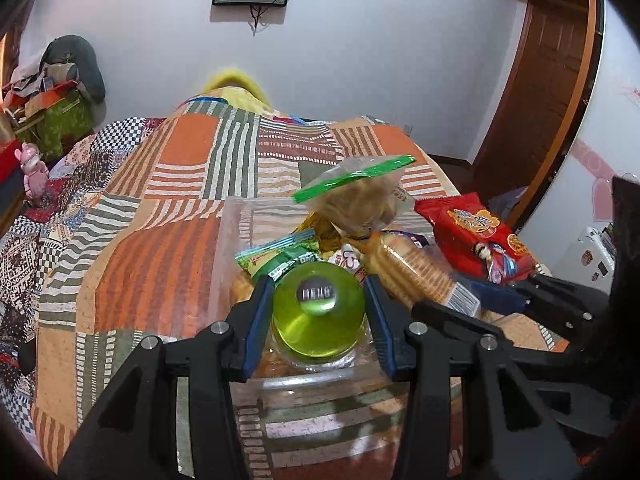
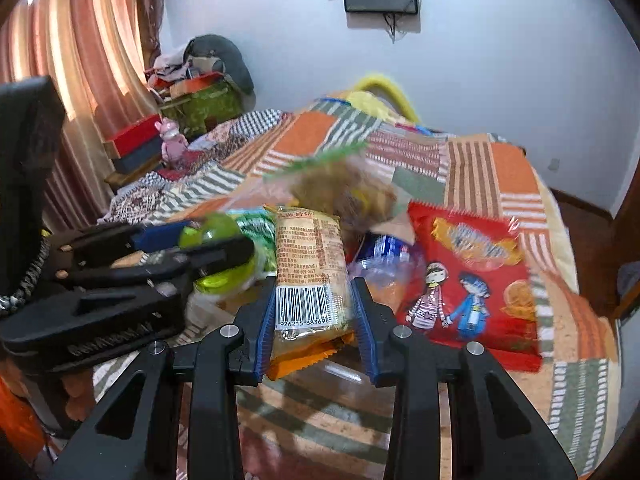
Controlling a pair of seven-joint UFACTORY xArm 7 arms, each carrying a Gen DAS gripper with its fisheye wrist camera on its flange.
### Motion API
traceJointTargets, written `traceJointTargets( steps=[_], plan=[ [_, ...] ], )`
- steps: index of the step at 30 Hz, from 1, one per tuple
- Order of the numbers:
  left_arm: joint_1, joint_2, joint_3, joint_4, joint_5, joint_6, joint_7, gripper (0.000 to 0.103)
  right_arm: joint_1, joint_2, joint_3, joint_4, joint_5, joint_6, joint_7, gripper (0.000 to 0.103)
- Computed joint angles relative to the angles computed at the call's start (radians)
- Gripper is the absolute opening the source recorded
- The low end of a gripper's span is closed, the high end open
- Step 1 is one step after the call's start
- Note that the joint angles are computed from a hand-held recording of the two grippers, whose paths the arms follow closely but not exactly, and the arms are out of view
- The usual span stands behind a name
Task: Organize snacks
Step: 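Lower jar into box with left tool while right tool places biscuit bar beside it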
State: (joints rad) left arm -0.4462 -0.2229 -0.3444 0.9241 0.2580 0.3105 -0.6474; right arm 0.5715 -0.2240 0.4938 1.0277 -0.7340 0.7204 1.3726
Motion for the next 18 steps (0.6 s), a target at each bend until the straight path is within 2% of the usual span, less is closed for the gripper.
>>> traceJointTargets(
  steps=[3,7,11,18],
  plan=[
    [-0.007,0.005,0.001,-0.007,-0.001,0.000,0.017,0.046,0.002,-0.012,0.000,-0.009,0.011,-0.004,0.001,0.033],
    [0.000,0.006,-0.016,-0.003,0.038,0.030,-0.004,0.050,0.007,-0.009,0.017,0.014,0.012,0.054,-0.009,0.036],
    [-0.029,-0.013,0.008,-0.023,-0.021,0.030,0.028,0.053,0.015,-0.043,0.016,0.001,0.036,0.057,-0.008,0.043],
    [-0.024,-0.132,-0.010,-0.065,-0.036,0.035,0.026,0.053,-0.009,-0.134,0.041,-0.033,0.082,0.040,-0.011,0.043]
  ],
)
